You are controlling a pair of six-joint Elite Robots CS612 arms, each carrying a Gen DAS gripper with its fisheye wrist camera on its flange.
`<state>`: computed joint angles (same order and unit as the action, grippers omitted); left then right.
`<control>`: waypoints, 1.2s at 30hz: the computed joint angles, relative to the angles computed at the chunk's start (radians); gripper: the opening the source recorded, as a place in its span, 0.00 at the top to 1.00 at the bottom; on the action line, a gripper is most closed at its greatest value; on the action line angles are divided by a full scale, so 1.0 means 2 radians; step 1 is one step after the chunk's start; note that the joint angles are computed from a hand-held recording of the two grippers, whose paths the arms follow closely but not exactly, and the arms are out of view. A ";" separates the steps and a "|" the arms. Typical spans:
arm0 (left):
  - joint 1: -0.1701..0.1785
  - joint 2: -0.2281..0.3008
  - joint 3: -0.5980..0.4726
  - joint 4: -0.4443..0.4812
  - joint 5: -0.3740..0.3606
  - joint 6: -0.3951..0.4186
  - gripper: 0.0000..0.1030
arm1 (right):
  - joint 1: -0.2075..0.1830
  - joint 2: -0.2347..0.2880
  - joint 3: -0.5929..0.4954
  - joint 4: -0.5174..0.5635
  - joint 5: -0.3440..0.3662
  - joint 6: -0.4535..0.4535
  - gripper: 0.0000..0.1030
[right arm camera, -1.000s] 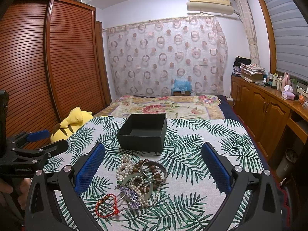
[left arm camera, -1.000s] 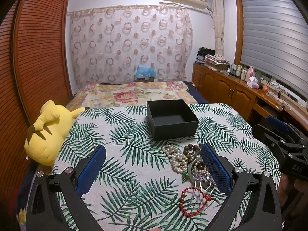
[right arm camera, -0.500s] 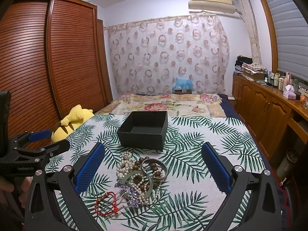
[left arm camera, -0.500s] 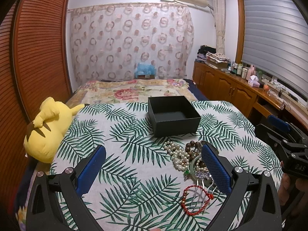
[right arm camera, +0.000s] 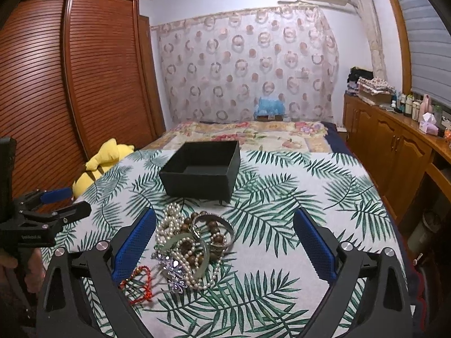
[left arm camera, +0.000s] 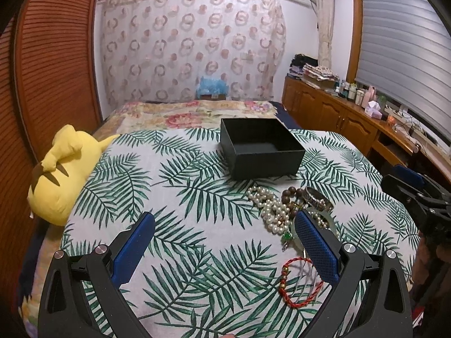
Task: Organize jewelry
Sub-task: 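Grasp the red bead bracelet with the left tool while the right tool grasps the silver bangle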
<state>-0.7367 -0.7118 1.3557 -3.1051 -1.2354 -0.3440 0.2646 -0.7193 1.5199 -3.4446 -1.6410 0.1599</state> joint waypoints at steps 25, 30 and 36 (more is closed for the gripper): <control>0.014 0.021 -0.018 0.059 -0.088 0.009 0.07 | -0.027 0.055 -0.115 0.232 0.140 -0.017 0.20; 0.014 0.022 -0.019 0.063 -0.121 0.023 0.18 | -0.031 0.055 -0.112 0.223 0.165 -0.015 0.39; 0.014 0.024 -0.021 0.072 -0.160 0.039 0.42 | -0.029 0.051 -0.107 0.219 0.150 -0.029 0.39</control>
<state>-0.7093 -0.6644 1.3137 -2.9611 -1.5546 -0.2664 0.2056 -0.6167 1.3051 -3.0069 -1.3413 0.1027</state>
